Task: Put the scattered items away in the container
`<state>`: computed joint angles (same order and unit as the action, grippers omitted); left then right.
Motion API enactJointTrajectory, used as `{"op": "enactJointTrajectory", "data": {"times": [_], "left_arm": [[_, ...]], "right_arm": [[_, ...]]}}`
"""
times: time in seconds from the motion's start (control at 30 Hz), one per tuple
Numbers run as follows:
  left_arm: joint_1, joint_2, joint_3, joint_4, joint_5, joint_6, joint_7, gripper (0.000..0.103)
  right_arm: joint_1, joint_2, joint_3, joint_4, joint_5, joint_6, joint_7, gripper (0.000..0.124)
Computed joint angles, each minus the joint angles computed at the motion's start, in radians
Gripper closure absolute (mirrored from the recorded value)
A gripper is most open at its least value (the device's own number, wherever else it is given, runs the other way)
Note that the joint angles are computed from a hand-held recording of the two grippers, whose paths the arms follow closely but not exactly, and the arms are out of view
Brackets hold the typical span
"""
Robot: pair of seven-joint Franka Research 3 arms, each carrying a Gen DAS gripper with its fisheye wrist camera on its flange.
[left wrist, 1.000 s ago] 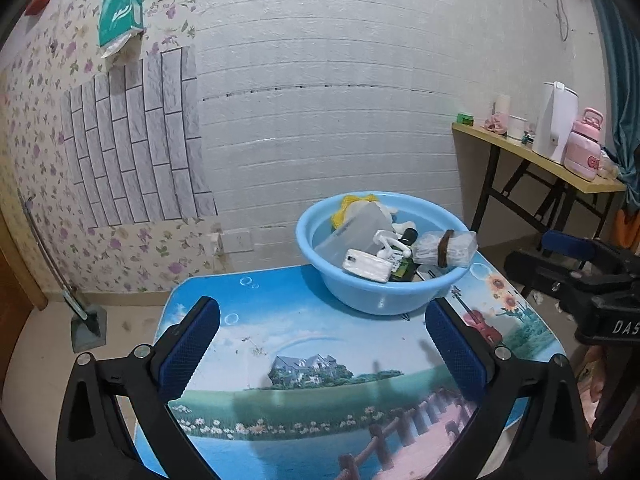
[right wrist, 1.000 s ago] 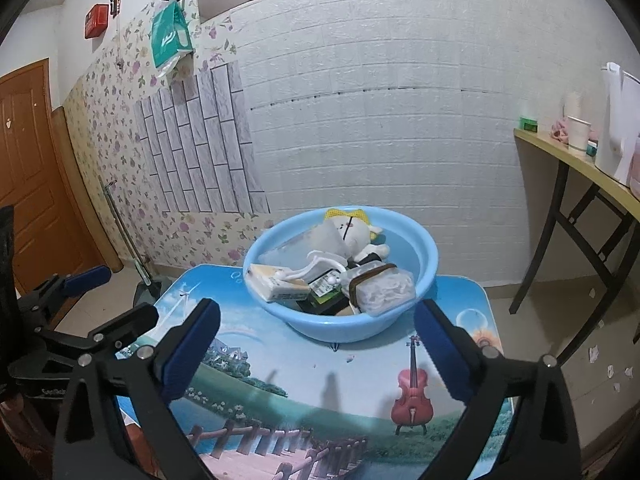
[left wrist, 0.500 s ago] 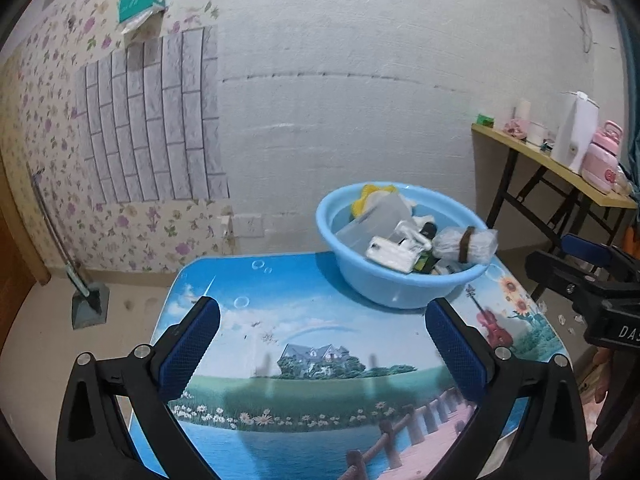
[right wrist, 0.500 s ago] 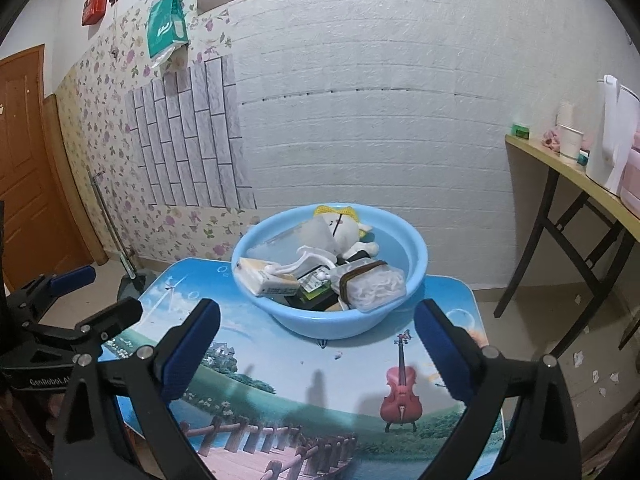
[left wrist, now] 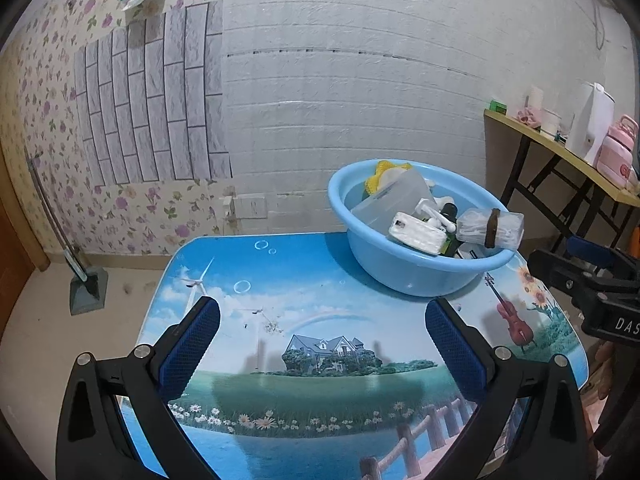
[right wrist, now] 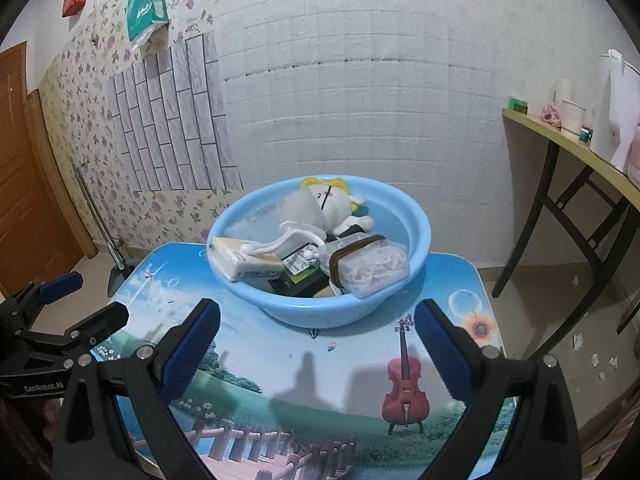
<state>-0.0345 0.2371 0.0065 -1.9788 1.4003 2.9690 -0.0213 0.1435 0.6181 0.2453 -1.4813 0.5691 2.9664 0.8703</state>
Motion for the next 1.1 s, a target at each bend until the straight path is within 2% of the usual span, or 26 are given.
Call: {"op": "enactJointTrajectory", "data": {"times": [0.2,0.53,0.83,1.1], "left_arm": [[-0.002,0.030,0.002,0.017,-0.068,-0.014,0.067,0.000],[-0.023,0.054,0.021,0.040,-0.103,-0.014,0.108,0.000],[-0.035,0.058,0.035,0.053,-0.016,0.002,0.036,0.000],[-0.029,0.064,0.021,0.059,-0.009,0.003,0.033,0.000]], "right_arm": [[0.025,0.028,-0.030,0.034,-0.038,-0.011,0.035,0.024],[0.036,0.064,-0.050,0.083,-0.078,-0.052,0.078,0.024],[0.038,0.079,-0.056,0.102,-0.095,-0.070,0.098,0.024],[0.042,0.081,-0.061,0.106,-0.104,-0.077,0.109,0.024]]}}
